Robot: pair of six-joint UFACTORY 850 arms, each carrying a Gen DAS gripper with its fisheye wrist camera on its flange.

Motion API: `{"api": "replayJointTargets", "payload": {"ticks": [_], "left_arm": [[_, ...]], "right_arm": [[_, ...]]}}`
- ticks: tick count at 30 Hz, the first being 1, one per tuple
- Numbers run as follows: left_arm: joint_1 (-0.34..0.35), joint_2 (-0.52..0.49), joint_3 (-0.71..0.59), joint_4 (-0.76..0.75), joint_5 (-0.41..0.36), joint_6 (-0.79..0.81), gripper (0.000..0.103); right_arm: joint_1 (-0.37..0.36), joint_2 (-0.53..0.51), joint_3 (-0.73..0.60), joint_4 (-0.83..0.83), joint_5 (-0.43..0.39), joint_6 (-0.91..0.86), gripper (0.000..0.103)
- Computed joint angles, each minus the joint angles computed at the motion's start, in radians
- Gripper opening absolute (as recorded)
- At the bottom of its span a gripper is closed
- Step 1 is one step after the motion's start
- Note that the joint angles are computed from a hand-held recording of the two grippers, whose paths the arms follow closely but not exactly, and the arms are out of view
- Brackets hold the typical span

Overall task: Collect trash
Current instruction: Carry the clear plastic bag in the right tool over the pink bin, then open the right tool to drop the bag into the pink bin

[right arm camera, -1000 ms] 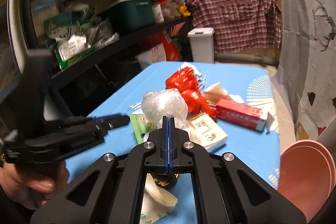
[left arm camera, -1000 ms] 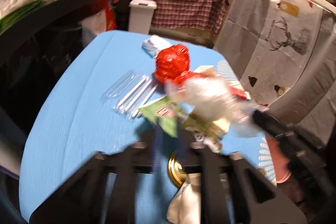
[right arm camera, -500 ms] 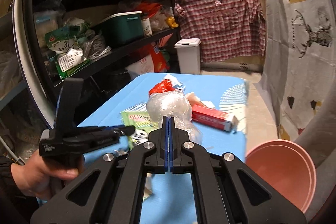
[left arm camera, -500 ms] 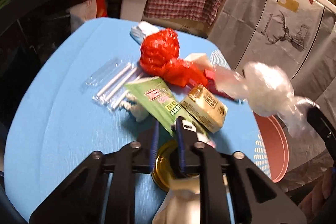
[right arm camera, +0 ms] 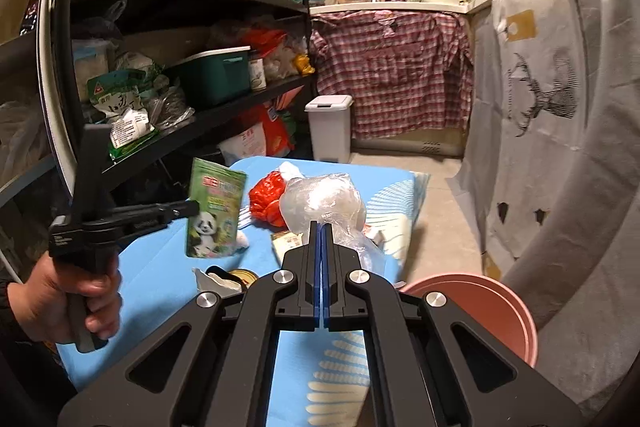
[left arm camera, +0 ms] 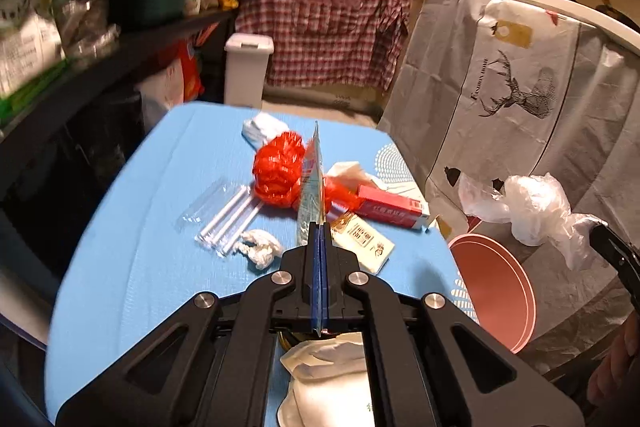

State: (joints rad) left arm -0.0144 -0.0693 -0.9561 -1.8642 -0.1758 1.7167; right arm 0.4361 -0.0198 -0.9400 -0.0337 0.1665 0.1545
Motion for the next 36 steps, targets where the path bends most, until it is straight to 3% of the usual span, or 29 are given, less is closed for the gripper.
{"api": "replayJointTargets", "payload": {"ticks": [9, 21, 30, 36], "left_arm": [[-0.042, 0.093, 0.045, -0.242, 0.035, 0.258, 0.000], [-0.107, 0.147, 0.064, -0.434, 0.062, 0.453, 0.000], [-0.169, 0.129, 0.048, -0.512, 0.058, 0.540, 0.000], [-0.208, 0.095, 0.025, -0.477, 0.054, 0.506, 0.000]], "right_arm": [[-0.032, 0.075, 0.065, 0.116, 0.014, -0.098, 0.001], [-0.103, 0.133, 0.105, 0.255, 0.036, -0.227, 0.001], [-0.146, 0.105, 0.116, 0.280, 0.020, -0.216, 0.001], [-0.166, 0.087, 0.113, 0.328, 0.013, -0.253, 0.001]]}}
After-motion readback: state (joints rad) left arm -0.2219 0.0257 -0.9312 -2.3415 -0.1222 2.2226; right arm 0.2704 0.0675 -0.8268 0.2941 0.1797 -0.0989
